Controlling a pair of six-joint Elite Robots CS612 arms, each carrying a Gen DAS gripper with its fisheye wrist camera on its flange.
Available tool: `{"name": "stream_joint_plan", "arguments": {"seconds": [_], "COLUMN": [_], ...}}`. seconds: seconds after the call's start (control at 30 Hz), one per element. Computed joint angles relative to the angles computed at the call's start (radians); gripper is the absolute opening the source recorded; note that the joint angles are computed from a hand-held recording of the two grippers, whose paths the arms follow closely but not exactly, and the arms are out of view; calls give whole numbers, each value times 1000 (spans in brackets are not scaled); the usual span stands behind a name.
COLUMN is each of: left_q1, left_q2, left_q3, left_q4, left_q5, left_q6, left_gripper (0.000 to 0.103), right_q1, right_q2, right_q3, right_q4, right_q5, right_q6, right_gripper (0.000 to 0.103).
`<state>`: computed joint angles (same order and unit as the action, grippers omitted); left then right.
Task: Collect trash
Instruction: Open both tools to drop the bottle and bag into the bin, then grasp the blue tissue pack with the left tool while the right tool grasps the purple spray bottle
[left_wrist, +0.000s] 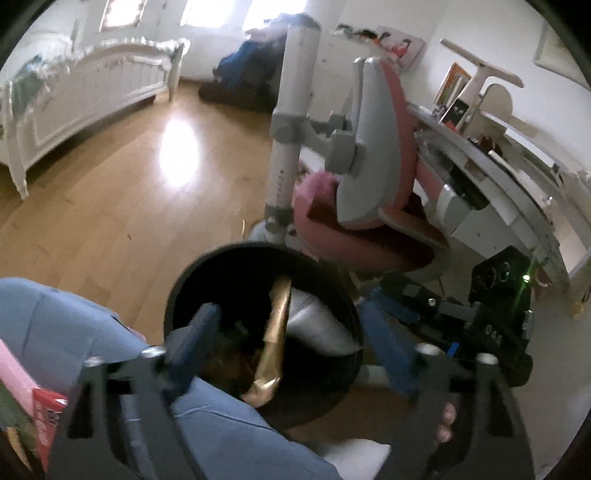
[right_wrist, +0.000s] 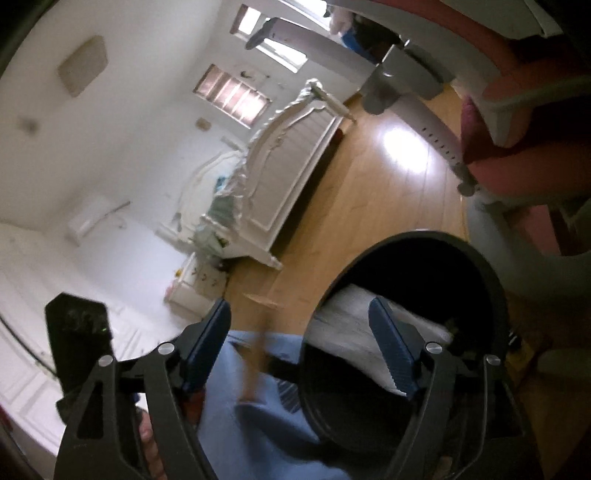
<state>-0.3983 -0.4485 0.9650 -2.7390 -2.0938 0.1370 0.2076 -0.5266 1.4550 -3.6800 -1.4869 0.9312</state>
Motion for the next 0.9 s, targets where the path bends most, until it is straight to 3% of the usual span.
{"name": "stream_joint_plan", "arguments": {"seconds": [0.17,0.33,0.47,0.63,0.77,0.9], "left_q1": [6,27,60,111,153,181], "left_q2": [-44,-103,-146,-173,-174,-159], "left_q3": [63,174,263,332,360,340], "left_q4": [-42,-162,-269,-324,-327,-264], "left_q5": [5,41,141,276,376,392], "left_q6": [52,29,-21,-78,-94,-52], "left_gripper": [88,90,91,94,95,98], "right_q1": [20,51,81,120,155,191], "right_q2": [-10,-22,-23,-11,13,67], "right_q3": [1,-29,-80,-175,-302,-502], "right_q4": [24,89,164,276,442,699], "right_q5": [-15,-10,3,43,93,133], "right_q6": [-25,-105,-182,-303,-495,-770], "right_gripper": [82,82,82,82,82,79]}}
